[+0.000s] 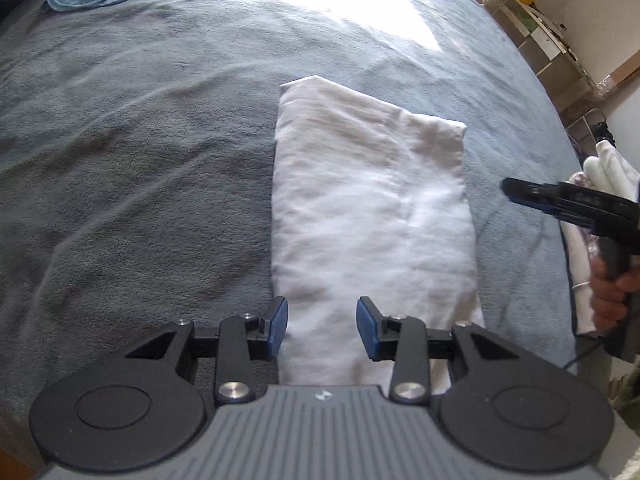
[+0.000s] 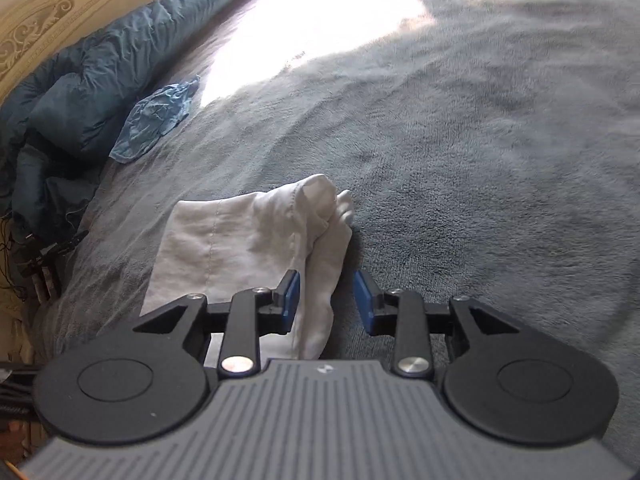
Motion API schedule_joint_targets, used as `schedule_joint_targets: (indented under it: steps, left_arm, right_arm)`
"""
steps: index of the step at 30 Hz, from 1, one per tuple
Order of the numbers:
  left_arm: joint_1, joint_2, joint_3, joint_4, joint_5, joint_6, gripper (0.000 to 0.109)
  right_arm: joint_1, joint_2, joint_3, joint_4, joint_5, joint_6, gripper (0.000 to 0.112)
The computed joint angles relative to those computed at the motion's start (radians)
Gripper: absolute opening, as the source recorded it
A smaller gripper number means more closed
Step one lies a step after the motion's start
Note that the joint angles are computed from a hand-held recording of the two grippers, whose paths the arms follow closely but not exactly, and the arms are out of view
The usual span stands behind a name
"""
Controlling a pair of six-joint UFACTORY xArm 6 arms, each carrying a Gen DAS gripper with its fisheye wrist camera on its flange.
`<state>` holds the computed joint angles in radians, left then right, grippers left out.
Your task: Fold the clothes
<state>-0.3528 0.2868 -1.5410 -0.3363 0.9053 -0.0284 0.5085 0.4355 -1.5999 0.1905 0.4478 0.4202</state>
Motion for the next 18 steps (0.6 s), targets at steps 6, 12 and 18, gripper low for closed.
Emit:
schedule_joint_targets:
  steps: [6,12,18]
  left_arm:
    - [-0.007,0.022,0.014,0.020,0.015,0.082,0.040]
    - [-0.028,0.056,0.003,0.049,-0.003,0.199,0.043]
    - [0.003,0.053,-0.003,-0.024,0.042,0.238,0.048]
  right_arm:
    - [0.127,-0.062,0.019,0.122,0.099,-0.316,0.029]
    - [0.208,0.100,-0.158,-0.278,0.404,-0.216,0.026]
    - [0.239,0.006,-0.138,-0.343,0.323,-0.135,0.027]
